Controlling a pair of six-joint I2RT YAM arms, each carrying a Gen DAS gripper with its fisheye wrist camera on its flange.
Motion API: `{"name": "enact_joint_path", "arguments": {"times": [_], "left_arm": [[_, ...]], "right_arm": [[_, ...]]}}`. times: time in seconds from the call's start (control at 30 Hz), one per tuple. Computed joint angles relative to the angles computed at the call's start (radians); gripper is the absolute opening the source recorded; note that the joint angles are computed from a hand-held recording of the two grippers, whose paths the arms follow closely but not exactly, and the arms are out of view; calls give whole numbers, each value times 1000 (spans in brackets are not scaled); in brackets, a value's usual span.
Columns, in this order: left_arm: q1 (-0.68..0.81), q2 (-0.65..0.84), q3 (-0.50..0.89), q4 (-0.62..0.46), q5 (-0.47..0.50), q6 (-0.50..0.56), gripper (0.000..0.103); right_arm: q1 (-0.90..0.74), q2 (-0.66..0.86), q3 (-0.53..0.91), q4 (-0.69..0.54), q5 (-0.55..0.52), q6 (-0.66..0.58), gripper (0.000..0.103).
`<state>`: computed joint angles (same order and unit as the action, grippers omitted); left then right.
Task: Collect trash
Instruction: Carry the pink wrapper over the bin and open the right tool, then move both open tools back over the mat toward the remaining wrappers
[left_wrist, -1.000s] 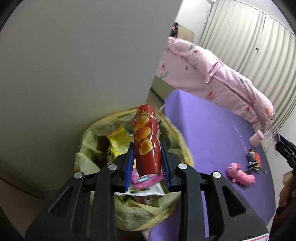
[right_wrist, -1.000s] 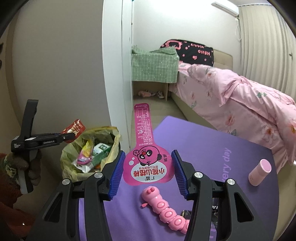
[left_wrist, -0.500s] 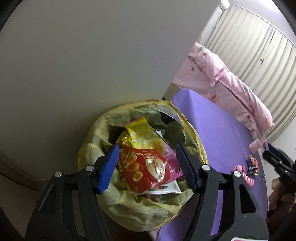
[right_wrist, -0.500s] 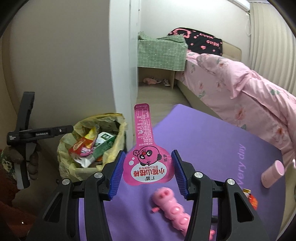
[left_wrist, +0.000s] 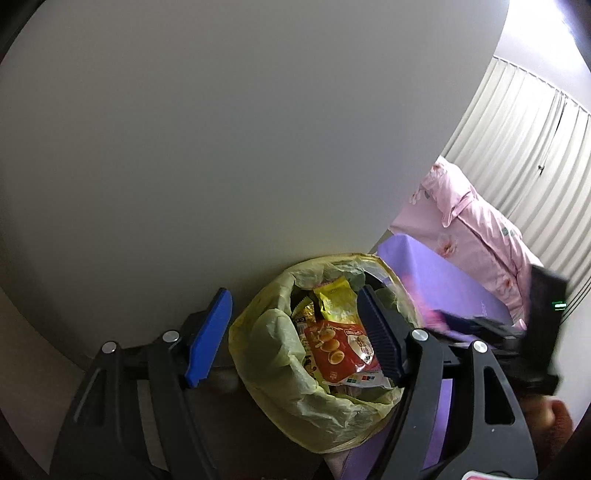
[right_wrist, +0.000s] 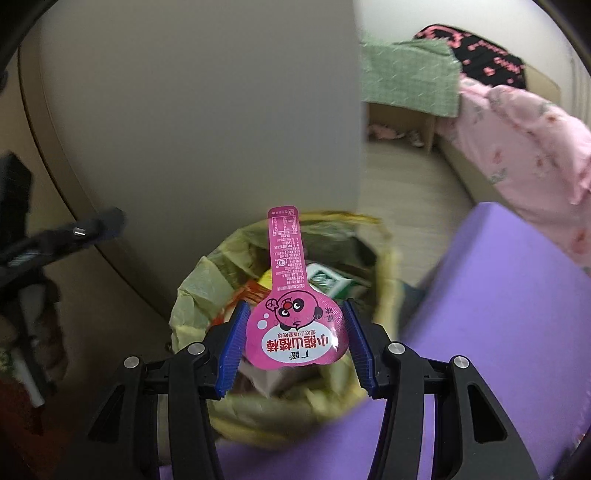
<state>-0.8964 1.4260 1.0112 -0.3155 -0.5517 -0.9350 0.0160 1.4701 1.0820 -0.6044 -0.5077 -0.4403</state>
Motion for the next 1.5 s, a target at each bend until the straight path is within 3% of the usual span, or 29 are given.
{"name": "enact_joint_path", "arguments": {"times": [0.17, 0.37, 0.5, 0.57, 0.73, 0.9, 1.13, 1.3, 1.5], "left_arm": [[7, -23, -36, 11, 2, -3, 67], [18, -30, -71, 30, 20, -23, 67], [17, -30, -74, 27, 19, -30, 67], [18, -33, -75, 27, 17, -33, 67], [-2, -26, -55, 23, -7, -24, 72], [-42, 25, -3, 31, -29, 0, 72], [-115, 190, 154, 67, 19, 73, 72], [-172, 371, 354, 71, 116, 172, 72], [-227, 588, 654, -36, 202, 266, 72]], "right_arm": [[140, 147, 9, 72, 125, 32, 48], [214, 245, 53, 42, 215, 46, 48], [187, 238, 71, 8, 164, 58, 49], [166, 207, 60, 6, 138, 59, 64], [100, 91, 22, -12, 81, 50, 65], [-26, -90, -53, -49, 40, -23, 65], [-379, -205, -74, -122, -62, -190, 65], [-672, -170, -43, -144, -128, -276, 65], [-981, -39, 38, -138, -210, -336, 65]]}}
